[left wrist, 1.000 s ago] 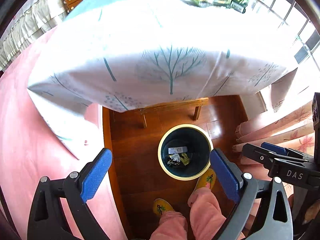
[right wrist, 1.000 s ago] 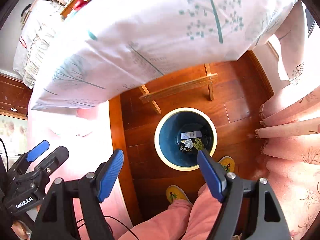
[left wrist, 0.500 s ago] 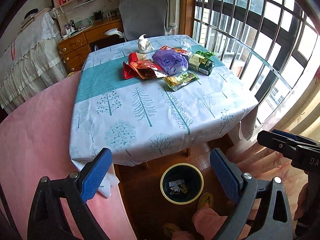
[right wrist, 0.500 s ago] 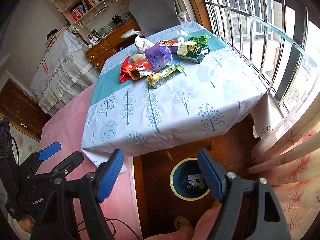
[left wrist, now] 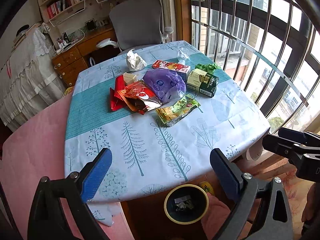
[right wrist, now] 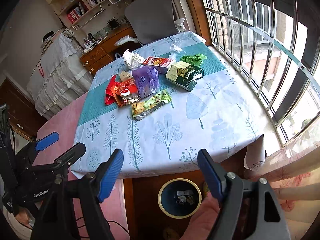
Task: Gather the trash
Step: 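Raise both tools back over the table, then grasp the green cracker snack bag with the left tool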
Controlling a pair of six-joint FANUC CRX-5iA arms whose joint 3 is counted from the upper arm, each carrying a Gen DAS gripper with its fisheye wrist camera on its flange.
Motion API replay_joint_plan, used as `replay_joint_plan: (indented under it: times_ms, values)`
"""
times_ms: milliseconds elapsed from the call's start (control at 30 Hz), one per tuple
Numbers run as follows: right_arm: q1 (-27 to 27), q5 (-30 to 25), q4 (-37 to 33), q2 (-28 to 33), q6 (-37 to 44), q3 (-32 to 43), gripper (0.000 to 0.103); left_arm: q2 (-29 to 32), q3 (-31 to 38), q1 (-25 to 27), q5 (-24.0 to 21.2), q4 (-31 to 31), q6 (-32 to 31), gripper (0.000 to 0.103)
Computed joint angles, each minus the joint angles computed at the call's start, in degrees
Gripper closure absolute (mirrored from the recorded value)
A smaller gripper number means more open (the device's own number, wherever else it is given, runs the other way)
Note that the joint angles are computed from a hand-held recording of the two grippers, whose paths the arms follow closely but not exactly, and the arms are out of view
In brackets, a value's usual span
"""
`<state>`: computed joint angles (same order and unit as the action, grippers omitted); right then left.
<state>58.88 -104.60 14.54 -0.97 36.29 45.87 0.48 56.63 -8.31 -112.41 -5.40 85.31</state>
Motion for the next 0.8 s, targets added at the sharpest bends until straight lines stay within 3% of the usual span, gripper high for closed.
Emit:
replay_joint_plan:
  times_ms: [100,167,267,367,467,567,667,733,800]
  values:
    - [-9.6,1.1,-6.8,4.0,8.7,4.6,0.027,6.2,2.4,-0.5,0.1,1.2,0.2,0.006]
    - [-14.8,0.0,-10.4,7.3,13.2,8.4,0.034,10.9,5.2,-2.5,-1.2,-1.3,-0.9,0.006]
    - [-22.8,-3.2,-18.0,12.2,16.8,14.1,0.035,16.8,8.5,-4.9,-2.9,-5.4,-2.3,0.006]
    - [-28.1,-5.6,-23.0,16.1,20.4,18.0,0.035,20.7,10.0,-5.7,-3.6,-6.5,-1.2,0.007]
    - [-32.5,-7.6,-28.3,19.8,21.5,22.4,0.035,25.2,13.8,-5.9,-7.0,-7.7,0.4,0.010]
    - [-34.9,-8.4,-31.8,22.4,22.1,25.3,0.035,28.1,15.6,-5.1,-9.7,-6.5,2.5,0.023]
    - [-35.8,-9.9,-33.6,24.9,23.6,28.7,0.035,28.0,14.0,-3.8,-7.9,-3.2,5.6,0.028]
    - [-36.2,-11.0,-34.2,26.6,24.5,31.1,0.035,28.2,13.5,-2.8,-7.0,-0.5,7.4,0.040]
    - [-36.9,-11.5,-34.9,28.0,24.6,33.1,0.035,28.1,13.4,-3.1,-6.6,-1.0,7.5,0.062]
